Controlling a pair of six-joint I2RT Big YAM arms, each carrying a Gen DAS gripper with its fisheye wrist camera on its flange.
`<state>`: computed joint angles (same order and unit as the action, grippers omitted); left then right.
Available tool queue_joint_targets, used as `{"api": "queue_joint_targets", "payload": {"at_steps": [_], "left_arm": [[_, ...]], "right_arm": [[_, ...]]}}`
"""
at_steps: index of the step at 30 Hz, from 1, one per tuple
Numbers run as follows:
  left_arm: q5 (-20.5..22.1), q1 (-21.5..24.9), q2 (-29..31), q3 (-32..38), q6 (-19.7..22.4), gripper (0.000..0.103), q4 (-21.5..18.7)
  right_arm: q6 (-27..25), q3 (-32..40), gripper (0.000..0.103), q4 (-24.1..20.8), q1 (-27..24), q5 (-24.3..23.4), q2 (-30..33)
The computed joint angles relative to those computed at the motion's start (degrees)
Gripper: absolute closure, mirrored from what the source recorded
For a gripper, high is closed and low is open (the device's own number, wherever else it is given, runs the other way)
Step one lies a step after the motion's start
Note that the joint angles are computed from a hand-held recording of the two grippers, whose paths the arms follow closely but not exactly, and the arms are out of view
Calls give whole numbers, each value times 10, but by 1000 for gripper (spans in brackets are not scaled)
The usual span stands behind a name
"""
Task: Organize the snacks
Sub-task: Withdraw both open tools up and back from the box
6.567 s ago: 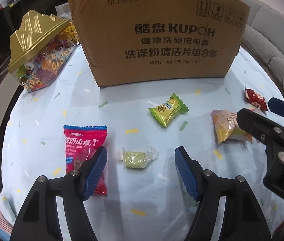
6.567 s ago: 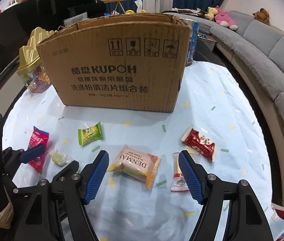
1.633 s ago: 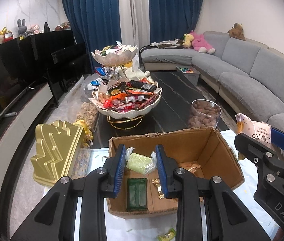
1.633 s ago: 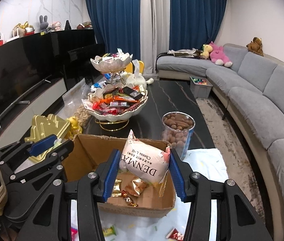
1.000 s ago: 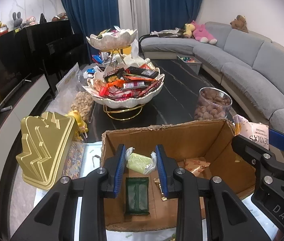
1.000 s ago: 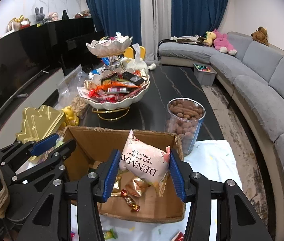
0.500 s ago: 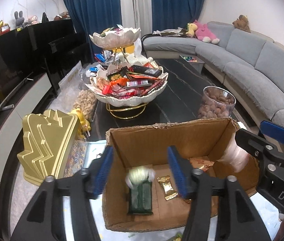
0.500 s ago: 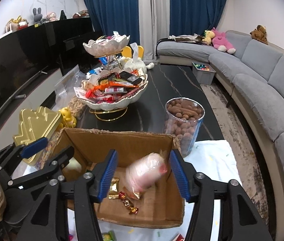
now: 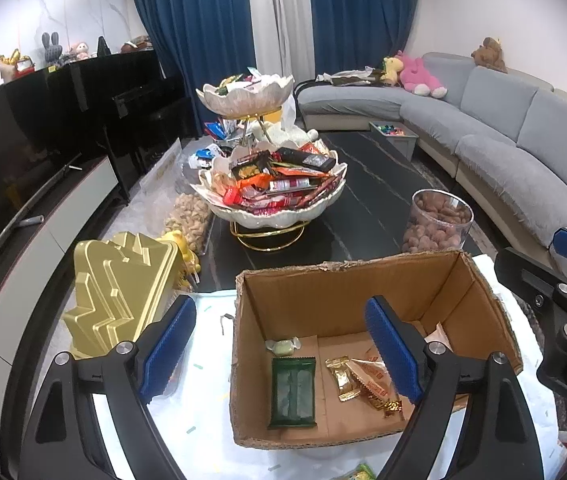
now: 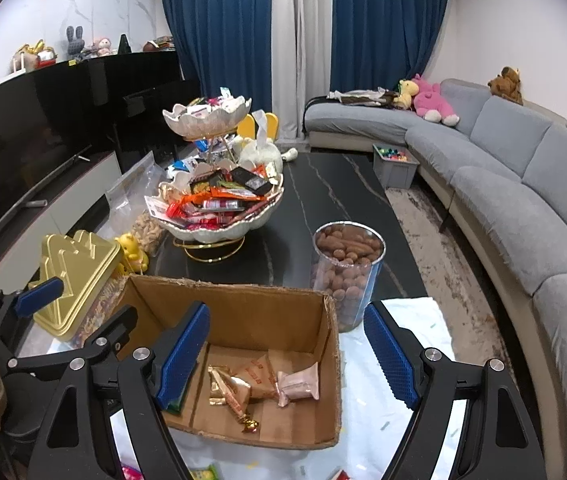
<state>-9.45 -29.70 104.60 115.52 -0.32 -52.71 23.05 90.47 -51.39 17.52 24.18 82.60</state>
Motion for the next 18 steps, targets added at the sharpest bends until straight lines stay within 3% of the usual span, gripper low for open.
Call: {"api": "queue_joint_targets", "payload": {"at_steps": [18], "left_arm": [[-13, -14, -50, -34, 0, 16, 6]], "right_arm": [[6, -21, 23, -6, 14, 25, -49]]}}
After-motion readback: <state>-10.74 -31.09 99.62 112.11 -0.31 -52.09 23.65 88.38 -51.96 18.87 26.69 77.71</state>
